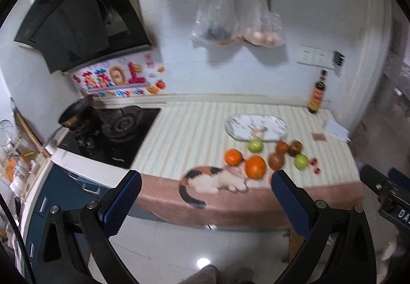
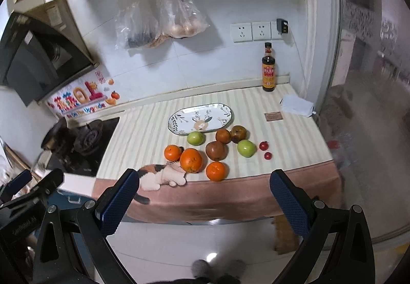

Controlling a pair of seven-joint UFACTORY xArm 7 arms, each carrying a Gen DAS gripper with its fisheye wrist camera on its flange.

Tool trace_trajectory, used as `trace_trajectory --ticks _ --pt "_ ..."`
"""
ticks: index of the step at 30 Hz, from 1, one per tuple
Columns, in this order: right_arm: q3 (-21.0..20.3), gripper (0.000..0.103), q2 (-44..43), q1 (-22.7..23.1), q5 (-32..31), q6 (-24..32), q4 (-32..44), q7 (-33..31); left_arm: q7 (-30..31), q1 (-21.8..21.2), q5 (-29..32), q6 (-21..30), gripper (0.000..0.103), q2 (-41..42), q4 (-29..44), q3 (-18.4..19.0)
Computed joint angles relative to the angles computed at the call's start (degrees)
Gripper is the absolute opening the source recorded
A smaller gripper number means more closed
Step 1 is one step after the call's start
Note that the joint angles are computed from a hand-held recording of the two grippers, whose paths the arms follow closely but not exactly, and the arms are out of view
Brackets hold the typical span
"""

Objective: Organize fruits
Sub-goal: 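Grasp the large orange with the left tool while the right tool grasps the red apple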

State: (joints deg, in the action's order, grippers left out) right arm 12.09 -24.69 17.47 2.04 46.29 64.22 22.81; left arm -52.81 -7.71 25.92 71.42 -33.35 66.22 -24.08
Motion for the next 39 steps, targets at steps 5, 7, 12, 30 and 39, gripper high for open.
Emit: trace_trajectory --ticks 5,7,12,30,39 --pt "-3.6 0.103 6.4 0.9 5.4 -4.0 -1.4 -3.7 -2.5 1.7 3.6 -0.5 0.103 5.2 0.3 -0.7" --pt "-4.3 0.103 10.4 1.1 7.5 -4.8 -0.5 -5.5 -2.9 1.4 4.6 -0.6 0.103 8.7 0.9 0.2" --pt "-4.4 0.103 22.0 0.4 11.2 -6.3 3.2 -6.7 -1.0 -0.6 4.8 -3.3 0.103 18.4 2.9 5.2" --pt "-5.4 0.101 58.6 1.3 7.7 2.6 34.4 10.2 40.3 1.5 -40.3 -6.5 0.100 63.4 30.7 16.7" --pt "-5.9 0.101 61.6 0.7 4.7 5.1 38.8 13.7 43.4 0.1 -41.6 -0.8 0.075 72.7 40.6 16.6"
